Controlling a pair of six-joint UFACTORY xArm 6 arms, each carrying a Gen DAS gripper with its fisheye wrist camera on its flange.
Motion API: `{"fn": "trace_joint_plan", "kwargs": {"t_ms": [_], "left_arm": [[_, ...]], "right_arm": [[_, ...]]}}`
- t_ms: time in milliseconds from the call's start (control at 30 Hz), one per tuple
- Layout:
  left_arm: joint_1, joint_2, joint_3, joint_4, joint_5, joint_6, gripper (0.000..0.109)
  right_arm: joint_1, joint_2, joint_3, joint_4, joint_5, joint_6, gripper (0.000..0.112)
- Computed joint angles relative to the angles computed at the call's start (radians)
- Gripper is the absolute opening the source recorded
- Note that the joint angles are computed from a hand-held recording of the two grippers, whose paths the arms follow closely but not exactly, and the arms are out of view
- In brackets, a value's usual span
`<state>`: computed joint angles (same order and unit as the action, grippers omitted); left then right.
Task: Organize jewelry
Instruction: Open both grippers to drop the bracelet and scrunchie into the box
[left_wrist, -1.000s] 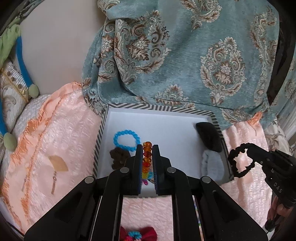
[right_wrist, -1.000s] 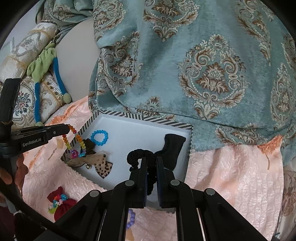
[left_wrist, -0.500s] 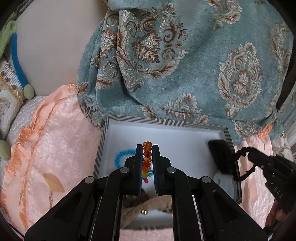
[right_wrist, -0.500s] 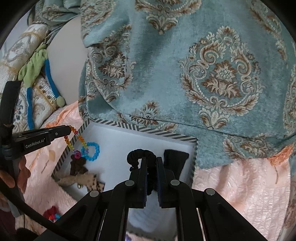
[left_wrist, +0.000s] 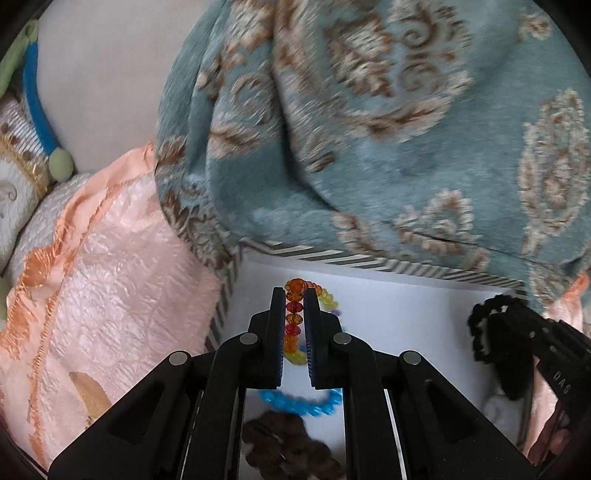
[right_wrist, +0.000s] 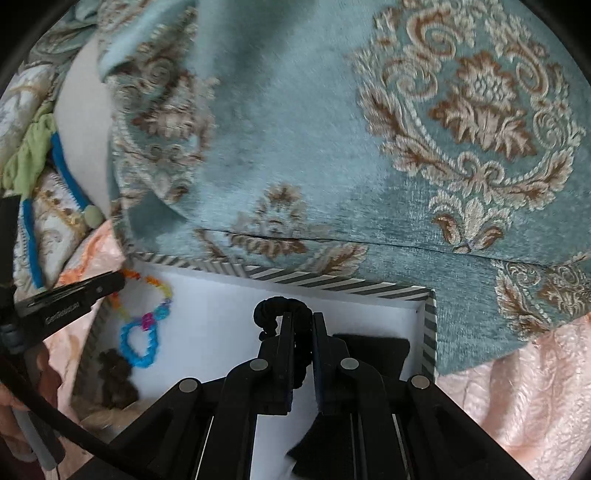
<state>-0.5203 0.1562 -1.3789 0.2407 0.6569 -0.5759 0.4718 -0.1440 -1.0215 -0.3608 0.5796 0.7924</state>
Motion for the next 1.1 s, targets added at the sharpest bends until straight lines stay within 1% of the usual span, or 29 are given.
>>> {"fn": "trace_joint_plan", "kwargs": {"t_ms": [133, 200, 233, 267, 300, 333, 367, 467, 567, 600, 700, 833, 867, 967, 1100], "left_arm": [[0.008, 0.019, 0.006, 0.032, -0.004, -0.038, 0.009], [0.008, 0.024, 0.012, 0.036, -0.009, -0.045, 0.011], [0.008, 0.025, 0.014, 0.032, -0.011, -0.043, 0.016], [0.009, 0.024, 0.018, 0.029, -0.016, -0.049, 0.028], [0.01, 0.019, 0.027, 0.025, -0.027, -0.058, 0.034], [0.011, 0.013, 0.038, 0.017, -0.041, -0.062, 0.042], [0.014, 0.004, 0.052, 0.008, -0.056, -0.062, 0.046], [0.012, -0.025, 0.082, 0.023, -0.057, -0.077, 0.049], [0.002, -0.073, 0.116, 0.033, -0.05, -0.091, 0.049], [-0.004, -0.089, 0.124, 0.058, -0.04, -0.118, 0.049], [-0.031, -0.153, 0.167, 0.12, -0.025, -0.166, 0.049], [-0.07, -0.235, 0.215, 0.183, 0.003, -0.23, 0.049], [-0.077, -0.256, 0.224, 0.2, 0.015, -0.243, 0.049], [-0.096, -0.32, 0.269, 0.245, 0.031, -0.281, 0.049], [-0.131, -0.417, 0.345, 0.287, 0.056, -0.318, 0.049]], "right_arm": [[-0.017, 0.043, -0.016, -0.005, 0.014, -0.001, 0.007], [-0.018, 0.044, -0.013, -0.001, 0.019, -0.003, 0.013], [-0.017, 0.043, -0.012, 0.0, 0.015, -0.002, 0.019], [-0.017, 0.035, -0.005, 0.002, 0.008, 0.001, 0.023], [-0.016, 0.026, 0.004, 0.001, -0.003, 0.007, 0.033], [-0.014, 0.009, 0.018, -0.004, -0.017, 0.018, 0.037], [-0.01, -0.007, 0.028, -0.001, -0.014, 0.017, 0.037], [0.005, -0.045, 0.046, 0.036, 0.002, -0.01, 0.037], [0.035, -0.102, 0.083, 0.025, 0.026, 0.004, 0.037], [0.049, -0.124, 0.094, 0.015, 0.041, 0.015, 0.038], [0.085, -0.183, 0.13, -0.024, 0.071, 0.083, 0.045], [0.14, -0.229, 0.151, -0.069, 0.117, 0.16, 0.045], [0.148, -0.234, 0.157, -0.069, 0.111, 0.157, 0.045], [0.189, -0.251, 0.165, -0.07, 0.14, 0.178, 0.045], [0.246, -0.295, 0.184, -0.102, 0.176, 0.24, 0.046]]}}
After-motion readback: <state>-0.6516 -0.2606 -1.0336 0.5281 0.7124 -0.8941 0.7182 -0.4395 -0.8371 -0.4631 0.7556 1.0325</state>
